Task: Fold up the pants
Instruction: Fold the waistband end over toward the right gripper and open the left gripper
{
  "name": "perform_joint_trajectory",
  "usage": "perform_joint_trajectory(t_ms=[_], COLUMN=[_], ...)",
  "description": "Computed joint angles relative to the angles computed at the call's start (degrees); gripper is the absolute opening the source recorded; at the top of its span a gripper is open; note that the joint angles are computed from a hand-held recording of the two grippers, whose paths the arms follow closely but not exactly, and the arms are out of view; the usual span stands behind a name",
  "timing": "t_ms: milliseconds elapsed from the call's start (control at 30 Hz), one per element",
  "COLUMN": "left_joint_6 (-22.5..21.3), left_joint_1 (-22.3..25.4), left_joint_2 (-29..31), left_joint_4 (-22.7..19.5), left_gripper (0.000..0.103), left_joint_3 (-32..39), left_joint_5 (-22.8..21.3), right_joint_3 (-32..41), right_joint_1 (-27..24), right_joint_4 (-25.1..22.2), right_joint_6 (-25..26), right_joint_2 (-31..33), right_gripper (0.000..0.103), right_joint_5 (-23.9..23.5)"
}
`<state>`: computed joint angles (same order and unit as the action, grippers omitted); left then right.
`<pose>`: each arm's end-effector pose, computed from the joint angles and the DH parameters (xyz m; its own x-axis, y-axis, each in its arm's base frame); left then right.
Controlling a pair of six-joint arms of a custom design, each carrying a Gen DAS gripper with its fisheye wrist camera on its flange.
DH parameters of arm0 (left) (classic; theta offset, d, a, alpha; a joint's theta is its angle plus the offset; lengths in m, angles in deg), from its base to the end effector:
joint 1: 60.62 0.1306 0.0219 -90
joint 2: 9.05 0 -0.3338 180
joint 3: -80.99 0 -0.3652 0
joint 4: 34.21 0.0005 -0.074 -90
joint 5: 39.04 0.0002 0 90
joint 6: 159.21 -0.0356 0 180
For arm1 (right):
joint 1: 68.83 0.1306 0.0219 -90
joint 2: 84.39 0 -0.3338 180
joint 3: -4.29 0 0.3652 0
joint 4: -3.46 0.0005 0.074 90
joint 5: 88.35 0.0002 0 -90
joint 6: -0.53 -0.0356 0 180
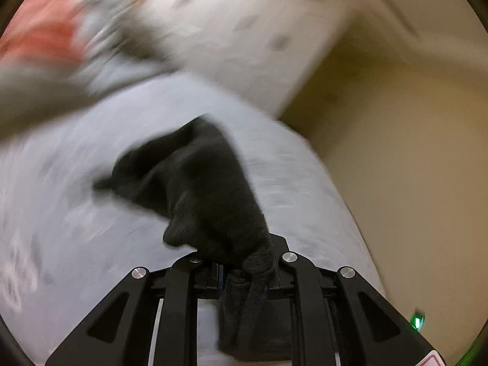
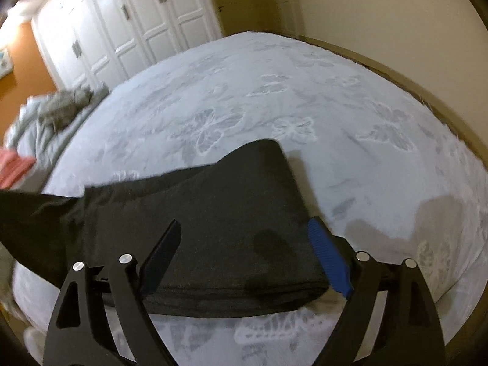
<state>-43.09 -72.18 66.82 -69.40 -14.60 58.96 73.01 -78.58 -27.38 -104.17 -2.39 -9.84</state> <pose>0.3899 -0.0853 0.4593 -0.5356 -0.3354 -0.7750 0.0941 0.8883 -0.4495 0.4041 -0.0628 0.3013 -0.6573 0.3653 -0.6592 0.1983 0.9277 0.3163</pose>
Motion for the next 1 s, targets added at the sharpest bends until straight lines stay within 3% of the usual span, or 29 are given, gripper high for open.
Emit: perform_joint_trajectory(t_ms=[67, 133, 167, 233, 300, 433, 600, 700, 800, 833, 867, 933, 1000], left_joint_6=[-4.18, -4.91, -4.37, -4.16, -3.5, 0.32, 0.19, -2.55, -5.88, -6.27, -6.63, -8.02, -8.64], left_joint_1=[-8.3, -13.98, -15.82, -18.95, -19.52, -16.23, -11.62, -10.3, -9.35, -9.1, -9.0, -8.33, -7.61], left_joint_2=[2.38, 4.66, 4.97, 5.2, 5.17, 5.12, 3.0, 3.52, 4.2, 4.09, 4.04, 3.41, 3.09], left_joint_4=[-1.83, -2.01, -0.71, 1.67, 1.31, -2.73, -4.8, -4.37, -1.14, 0.06, 1.46, 4.61, 6.3], left_gripper=[0.026, 0.083, 0.087, 0.087, 0.086, 0.086, 0.086, 0.086, 0.086, 0.086, 0.086, 0.086, 0.086], left_joint_3=[4.37, 5.29, 4.2, 0.77, -1.49, -3.56, -5.43, -5.47, -7.64, -8.7, -9.77, -12.72, -14.8], left_joint_5=[-3.15, -3.81, -5.34, -8.95, -9.22, -5.67, -4.45, -3.8, -3.02, -2.88, -2.73, -1.53, -1.15], right_joint_3=[-0.51, -0.57, -0.43, -0.27, -0.16, 1.59, 4.84, 8.21, 9.54, 9.35, 9.55, 9.14, 9.74], right_joint_1=[-1.08, -2.1, -2.5, -3.33, -3.77, -2.87, -1.21, 0.6, 3.3, 4.12, 4.43, 6.38, 6.65], right_joint_4=[0.55, 0.87, 0.82, 0.93, 1.53, 1.32, -2.31, -7.2, -8.37, -7.63, -7.86, -7.17, -7.72], right_joint_6=[-1.18, -2.15, -2.5, -3.0, -3.04, -1.91, 0.3, 0.53, 3.35, 4.8, 5.83, 6.98, 7.15], right_joint_2=[-0.65, -0.52, -0.35, -0.1, 0.05, 1.57, 5.61, 9.85, 11.48, 11.52, 11.88, 11.33, 9.92], right_gripper=[0.083, 0.083, 0.083, 0.083, 0.083, 0.083, 0.084, 0.084, 0.083, 0.074, 0.044, 0.033, 0.014], right_joint_5=[-1.3, -3.18, -3.98, -6.51, -8.92, -12.06, -16.34, -15.08, -9.85, -9.62, -11.0, -6.89, -7.28])
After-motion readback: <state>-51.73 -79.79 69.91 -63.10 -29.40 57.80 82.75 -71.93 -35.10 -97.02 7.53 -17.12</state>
